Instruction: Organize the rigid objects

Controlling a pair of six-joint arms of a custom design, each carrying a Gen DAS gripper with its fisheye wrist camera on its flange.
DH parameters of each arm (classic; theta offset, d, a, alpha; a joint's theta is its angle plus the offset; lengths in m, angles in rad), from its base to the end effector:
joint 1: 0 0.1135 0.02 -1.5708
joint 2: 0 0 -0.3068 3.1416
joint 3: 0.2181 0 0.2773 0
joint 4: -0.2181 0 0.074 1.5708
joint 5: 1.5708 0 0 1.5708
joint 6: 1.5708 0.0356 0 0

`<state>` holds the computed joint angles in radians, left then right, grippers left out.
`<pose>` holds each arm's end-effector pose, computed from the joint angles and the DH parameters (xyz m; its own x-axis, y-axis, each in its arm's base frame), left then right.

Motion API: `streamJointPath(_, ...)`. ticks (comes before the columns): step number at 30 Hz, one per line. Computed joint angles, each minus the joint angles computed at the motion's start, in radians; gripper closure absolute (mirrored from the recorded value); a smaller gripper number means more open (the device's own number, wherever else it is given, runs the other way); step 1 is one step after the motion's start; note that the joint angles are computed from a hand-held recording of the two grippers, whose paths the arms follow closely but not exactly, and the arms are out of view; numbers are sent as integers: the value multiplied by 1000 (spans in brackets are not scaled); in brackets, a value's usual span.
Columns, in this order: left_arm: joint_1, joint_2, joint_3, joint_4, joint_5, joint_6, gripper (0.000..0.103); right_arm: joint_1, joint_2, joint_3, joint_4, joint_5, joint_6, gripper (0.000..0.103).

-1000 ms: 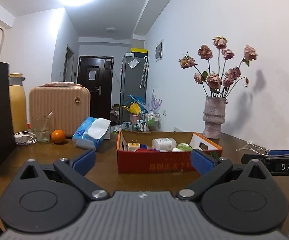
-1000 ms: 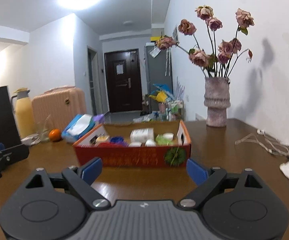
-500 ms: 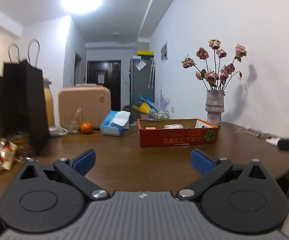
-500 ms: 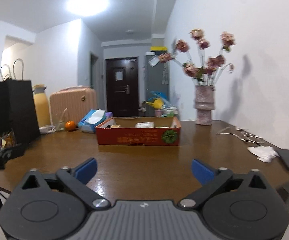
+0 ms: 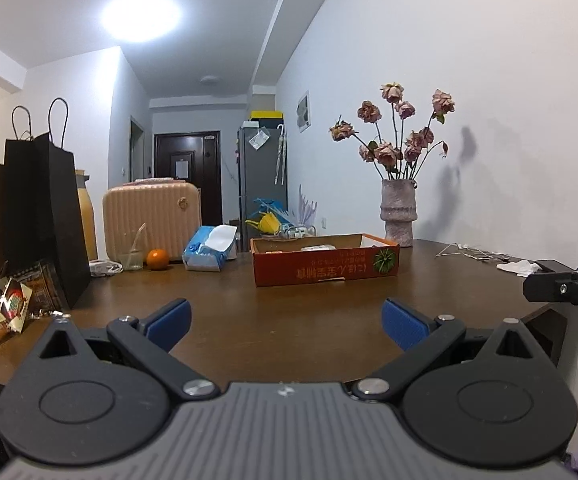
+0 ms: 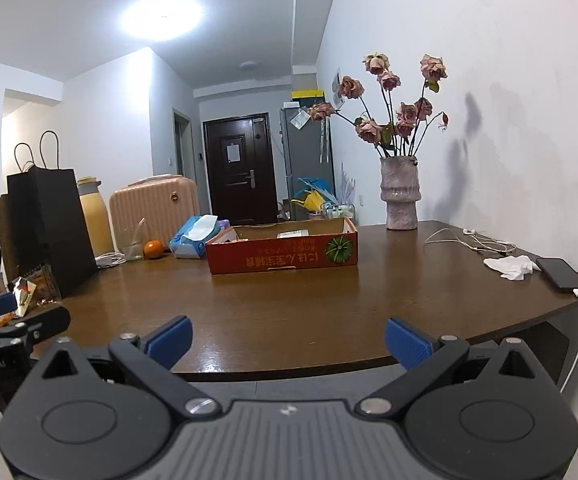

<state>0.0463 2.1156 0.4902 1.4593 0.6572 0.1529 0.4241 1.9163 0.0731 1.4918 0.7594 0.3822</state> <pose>0.3256 -0.0067 0.0854 -0.0771 0.1171 -0.9901 0.5838 0.8104 0.0504 0.1947 0.0610 0.0909 -0.1827 0.2143 -0.9595 0.3867 0.9129 0.1303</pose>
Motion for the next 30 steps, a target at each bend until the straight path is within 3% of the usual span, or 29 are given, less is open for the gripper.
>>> streamJointPath(30, 4, -9, 11, -38, 10, 5, 0, 15, -19, 8, -35, -8, -13, 0)
